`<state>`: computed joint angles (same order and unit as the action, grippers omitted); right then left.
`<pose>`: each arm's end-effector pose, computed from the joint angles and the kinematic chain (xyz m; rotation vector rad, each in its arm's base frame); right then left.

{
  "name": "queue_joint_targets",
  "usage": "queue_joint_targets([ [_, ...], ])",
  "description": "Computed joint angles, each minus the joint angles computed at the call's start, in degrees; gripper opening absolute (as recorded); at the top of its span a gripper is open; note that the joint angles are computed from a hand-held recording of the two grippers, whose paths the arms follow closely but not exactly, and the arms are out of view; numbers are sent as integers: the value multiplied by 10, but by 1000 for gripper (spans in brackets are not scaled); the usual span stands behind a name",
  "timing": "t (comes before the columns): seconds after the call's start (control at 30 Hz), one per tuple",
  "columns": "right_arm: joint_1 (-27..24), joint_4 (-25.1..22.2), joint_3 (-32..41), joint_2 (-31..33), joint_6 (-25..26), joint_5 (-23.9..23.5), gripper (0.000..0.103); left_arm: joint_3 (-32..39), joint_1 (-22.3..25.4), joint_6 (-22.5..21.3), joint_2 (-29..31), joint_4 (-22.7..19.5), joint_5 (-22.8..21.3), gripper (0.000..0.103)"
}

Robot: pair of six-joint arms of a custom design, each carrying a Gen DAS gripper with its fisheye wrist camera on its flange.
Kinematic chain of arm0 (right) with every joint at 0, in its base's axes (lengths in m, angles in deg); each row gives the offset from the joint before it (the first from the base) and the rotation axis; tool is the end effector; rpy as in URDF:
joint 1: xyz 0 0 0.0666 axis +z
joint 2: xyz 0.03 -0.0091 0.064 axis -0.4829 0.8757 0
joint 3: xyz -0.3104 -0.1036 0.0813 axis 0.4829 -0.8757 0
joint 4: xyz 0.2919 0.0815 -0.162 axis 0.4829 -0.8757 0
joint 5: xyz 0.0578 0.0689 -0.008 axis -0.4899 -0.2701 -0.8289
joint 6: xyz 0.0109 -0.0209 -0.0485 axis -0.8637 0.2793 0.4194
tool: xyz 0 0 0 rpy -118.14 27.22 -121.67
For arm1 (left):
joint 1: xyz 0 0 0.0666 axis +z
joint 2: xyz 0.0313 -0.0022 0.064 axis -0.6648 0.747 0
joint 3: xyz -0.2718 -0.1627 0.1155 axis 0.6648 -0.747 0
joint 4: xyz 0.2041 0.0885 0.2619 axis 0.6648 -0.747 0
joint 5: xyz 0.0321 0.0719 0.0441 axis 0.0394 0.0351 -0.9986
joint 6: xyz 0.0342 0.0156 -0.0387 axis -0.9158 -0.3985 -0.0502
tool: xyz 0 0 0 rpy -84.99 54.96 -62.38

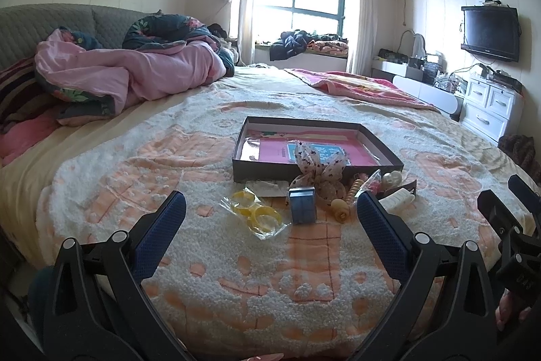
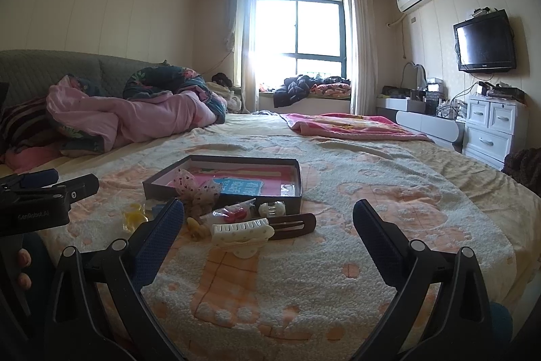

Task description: Organize jewelry

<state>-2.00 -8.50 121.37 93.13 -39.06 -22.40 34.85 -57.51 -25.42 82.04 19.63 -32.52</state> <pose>0.5062 0.2430 0.4176 -0.1361 1.8015 0.0736 0.5097 -0.1360 0.4325 -0.0675 1.9839 -0.0461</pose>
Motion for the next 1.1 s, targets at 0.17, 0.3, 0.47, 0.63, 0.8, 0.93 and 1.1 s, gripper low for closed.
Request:
queue_joint_targets([
  [0.17, 4, -10, 11, 12, 2, -3, 97, -3, 2, 2, -1, 1, 2, 93],
  [0.3, 5, -19, 19, 18, 5, -13, 97, -1, 8, 8, 4, -6, 7, 93],
  [0.47, 4, -47, 39, 33, 11, -36, 97, 8, 27, 29, 14, -19, 23, 93],
  [0.63, 6, -88, 81, 60, 19, -58, 97, 28, 42, 46, 31, -51, 29, 93],
  [0.8, 6, -139, 139, 103, 29, -81, 97, 56, 53, 52, 58, -81, 33, 93],
  [0.93, 1, -179, 200, 147, 37, -94, 97, 110, 64, 62, 101, -138, 62, 93],
  [1.1, -9, -226, 278, 201, 35, -103, 97, 162, 72, 51, 148, -175, 110, 93],
])
